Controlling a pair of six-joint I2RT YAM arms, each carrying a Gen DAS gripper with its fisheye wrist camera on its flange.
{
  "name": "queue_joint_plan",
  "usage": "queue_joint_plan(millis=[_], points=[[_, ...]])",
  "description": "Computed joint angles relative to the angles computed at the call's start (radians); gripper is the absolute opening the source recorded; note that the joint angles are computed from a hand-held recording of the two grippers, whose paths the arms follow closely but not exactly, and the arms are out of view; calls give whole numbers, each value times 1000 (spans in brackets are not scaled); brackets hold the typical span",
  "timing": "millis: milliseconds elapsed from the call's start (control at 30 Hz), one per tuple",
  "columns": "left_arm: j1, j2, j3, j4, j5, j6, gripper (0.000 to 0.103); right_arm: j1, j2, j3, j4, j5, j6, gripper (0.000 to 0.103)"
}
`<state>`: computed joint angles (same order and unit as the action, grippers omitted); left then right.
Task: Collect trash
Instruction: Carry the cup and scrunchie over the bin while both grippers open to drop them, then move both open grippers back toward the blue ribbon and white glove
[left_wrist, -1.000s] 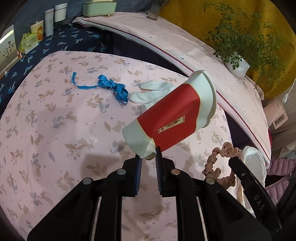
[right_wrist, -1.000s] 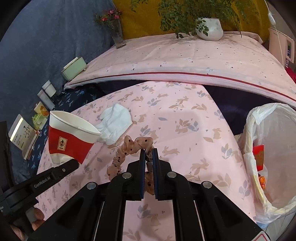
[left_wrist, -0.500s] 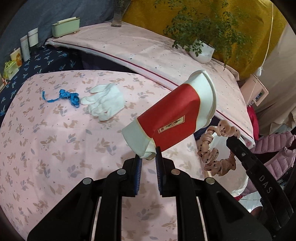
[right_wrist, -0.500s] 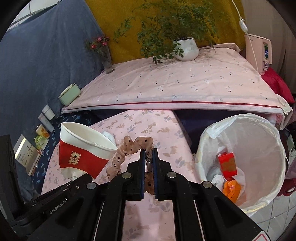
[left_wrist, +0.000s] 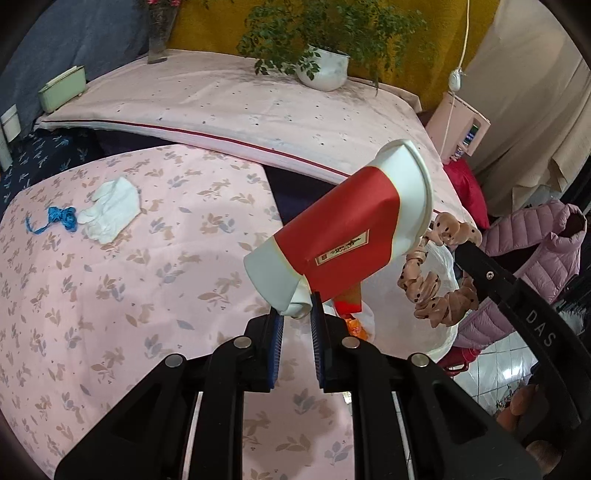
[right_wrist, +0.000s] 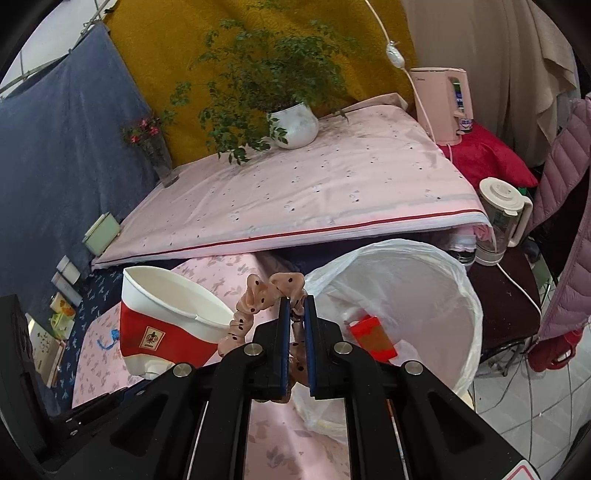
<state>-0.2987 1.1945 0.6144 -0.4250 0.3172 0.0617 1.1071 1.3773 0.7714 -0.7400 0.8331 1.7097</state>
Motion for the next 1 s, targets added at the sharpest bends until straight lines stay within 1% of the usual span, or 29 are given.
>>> queue_joint_plan(millis=[167,300,400,467,500,533,567,733,833,1000], points=[[-131,22,-11,39,-50,-64,14,21,-91,-84,-85,4,109,8],[-202,47,-9,64,-71,-104,14,21,-145,-133,-120,-1,154,8],[-225,69,-1,81,-56,-122,16,11,-165,-155,-118,-7,154,9],[-241,65,-6,101,-76,-136,31,0,-166,-163,-115,-8,155,16],[-247,63,-7,109,-90,-144,45,-3,-168,-168,-107,-6,153,16],[-250,58,-12,118,-104,-150,47,-9,-172,-173,-94,-9,141,20],[-249,57,-15,123,-111,-149,47,-15,-172,-176,-81,-10,131,22],[-211,70,-18,128,-116,-140,47,-27,-150,-169,-47,-21,93,22],[-183,67,-23,131,-119,-128,47,-20,-134,-158,-42,-19,95,27],[-137,45,-36,126,-113,-109,47,-12,-98,-129,-25,-21,76,28]])
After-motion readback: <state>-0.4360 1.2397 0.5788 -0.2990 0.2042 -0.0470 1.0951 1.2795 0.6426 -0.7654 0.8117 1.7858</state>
